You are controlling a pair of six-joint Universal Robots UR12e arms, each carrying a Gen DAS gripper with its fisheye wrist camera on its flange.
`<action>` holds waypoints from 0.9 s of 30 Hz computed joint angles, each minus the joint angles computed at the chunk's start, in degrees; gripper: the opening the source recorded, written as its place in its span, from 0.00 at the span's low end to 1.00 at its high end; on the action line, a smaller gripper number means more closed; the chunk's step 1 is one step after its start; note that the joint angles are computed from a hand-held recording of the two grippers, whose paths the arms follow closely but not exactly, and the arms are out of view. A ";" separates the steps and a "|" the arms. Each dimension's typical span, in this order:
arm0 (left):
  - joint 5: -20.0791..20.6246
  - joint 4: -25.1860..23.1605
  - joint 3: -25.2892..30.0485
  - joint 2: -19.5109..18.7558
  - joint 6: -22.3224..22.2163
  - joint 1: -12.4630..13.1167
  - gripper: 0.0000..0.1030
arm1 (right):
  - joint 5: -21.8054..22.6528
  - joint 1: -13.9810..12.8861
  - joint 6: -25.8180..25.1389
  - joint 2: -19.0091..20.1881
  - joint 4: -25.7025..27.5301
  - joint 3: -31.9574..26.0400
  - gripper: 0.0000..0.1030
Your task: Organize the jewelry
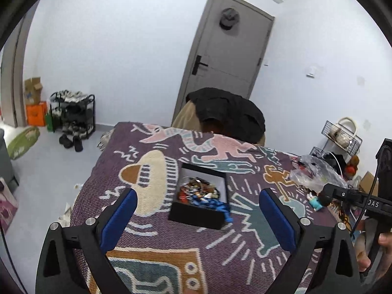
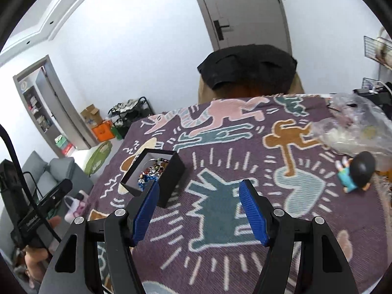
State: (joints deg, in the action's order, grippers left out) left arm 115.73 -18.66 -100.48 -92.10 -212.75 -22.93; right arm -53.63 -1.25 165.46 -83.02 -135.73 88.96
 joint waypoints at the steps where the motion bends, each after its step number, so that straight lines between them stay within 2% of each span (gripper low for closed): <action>1: 0.33 -0.30 0.43 -0.16 0.27 -0.42 0.99 | -0.07 -0.41 0.35 -0.51 -0.56 0.47 0.73; 3: 1.38 -0.94 1.33 -0.51 0.97 -1.36 1.00 | 0.10 -1.10 0.90 -1.24 -1.88 1.23 0.91; 4: 1.64 -1.02 1.58 -0.63 1.34 -1.66 1.00 | 0.08 -1.37 1.05 -1.60 -2.46 1.58 0.93; 9: 3.69 -2.54 3.95 -1.74 4.94 -3.68 1.00 | -1.74 -1.83 -0.47 -3.05 -2.00 2.36 0.94; 12: 4.73 -2.95 4.66 -1.97 5.64 -4.61 1.00 | -3.61 -1.86 -1.24 -4.09 -2.26 3.25 0.94; 14: 5.28 -3.07 4.96 -2.04 6.06 -5.17 1.00 | -3.21 -2.22 -2.44 -4.96 -2.00 4.03 0.96; 15: 5.61 -3.24 5.08 -2.07 6.15 -5.44 1.00 | -3.03 -2.39 -2.67 -5.29 -1.84 4.30 1.00; 19: 6.43 -3.42 5.27 -1.96 6.34 -6.31 1.00 | -2.86 -3.09 -3.02 -6.62 -3.35 5.93 1.00; 24: 9.39 -2.63 5.04 -1.72 7.08 -7.83 1.00 | -3.26 -3.33 -4.48 -7.64 -5.33 7.33 1.00; 27: 10.70 -2.22 4.38 -1.37 6.96 -8.56 1.00 | -2.05 -4.09 -4.97 -8.38 -5.53 8.14 1.00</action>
State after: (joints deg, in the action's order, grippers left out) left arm 126.43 -20.88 -96.11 -93.48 -205.79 -31.50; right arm -55.68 -5.34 160.50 -91.41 -141.26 97.10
